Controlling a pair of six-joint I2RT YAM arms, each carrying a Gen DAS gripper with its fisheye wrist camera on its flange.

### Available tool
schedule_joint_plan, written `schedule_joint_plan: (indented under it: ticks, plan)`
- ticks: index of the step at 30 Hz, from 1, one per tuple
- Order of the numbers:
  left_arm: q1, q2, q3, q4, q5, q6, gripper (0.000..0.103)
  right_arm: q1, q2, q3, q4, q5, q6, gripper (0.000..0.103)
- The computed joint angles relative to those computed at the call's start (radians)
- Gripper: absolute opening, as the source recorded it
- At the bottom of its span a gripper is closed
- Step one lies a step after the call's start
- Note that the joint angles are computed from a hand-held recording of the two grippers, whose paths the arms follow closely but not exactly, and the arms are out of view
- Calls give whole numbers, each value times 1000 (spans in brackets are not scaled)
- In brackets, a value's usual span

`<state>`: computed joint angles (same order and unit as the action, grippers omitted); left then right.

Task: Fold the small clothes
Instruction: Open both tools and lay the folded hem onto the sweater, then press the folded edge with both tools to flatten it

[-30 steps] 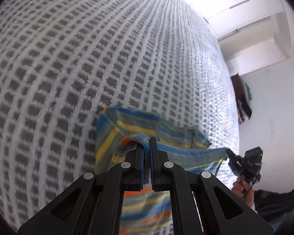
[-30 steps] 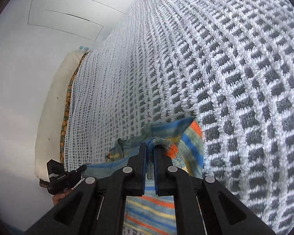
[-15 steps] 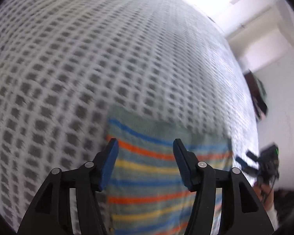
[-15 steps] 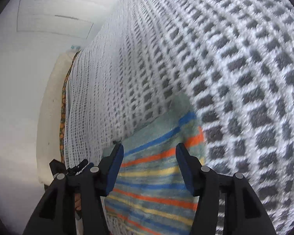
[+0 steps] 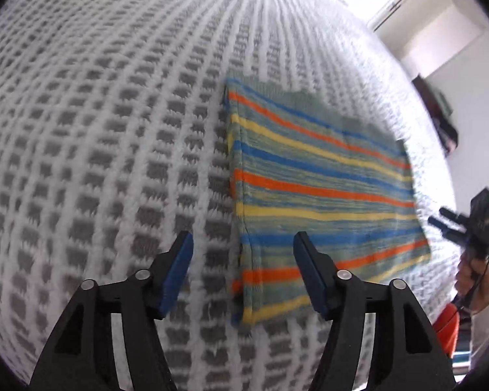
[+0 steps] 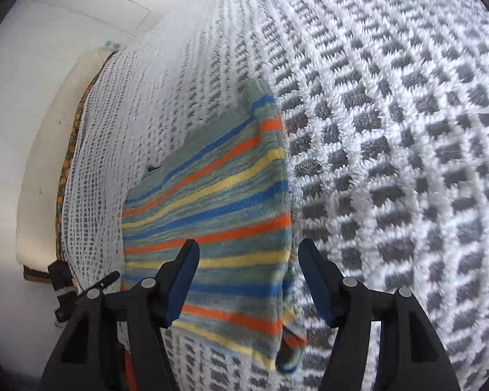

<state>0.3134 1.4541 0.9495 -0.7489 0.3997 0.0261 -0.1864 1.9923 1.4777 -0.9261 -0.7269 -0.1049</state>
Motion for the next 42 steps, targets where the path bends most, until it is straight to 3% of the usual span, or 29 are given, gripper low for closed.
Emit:
schedule_joint_plan:
  ticks: [4,8,15,16,17,19,22,24,30,36,39,42]
  plan:
    - [65,-78,-115,24,65,2,63,-56,-137,-178,-20,7,-113,63]
    - [124,-95,-191,40,118,11,47,-72,-186,-333,49,11,-101,63]
    - [29,-157,-242,114,65,-84,46,-93,-257,-495,152,-48,-76,63]
    - [29,-148,-238,110,57,-72,35,-67,-289,-544,204,-55,-21,60]
    - [14,-142,-235,111,47,-75,3,-51,-293,-569,256,-67,26,55]
    - [-8,-133,-229,103,6,-83,3,-22,-266,-565,318,-84,101,7]
    - [-8,-156,-229,88,-12,-101,2,-1,-269,-577,367,-65,199,7]
    - [5,-180,-228,64,-7,-84,2,0,-294,-581,356,-66,190,7]
    - [85,-311,-227,-105,25,67,1,-33,-394,-592,187,-102,35,6]
    - [278,-456,-321,-285,97,240,1,-168,-478,-679,-37,-129,-182,6]
    - [301,-484,-373,-285,81,263,1,-228,-524,-755,-79,-111,-249,6]
    - [215,-500,-401,-221,22,181,4,-244,-534,-814,-40,-108,-235,7]
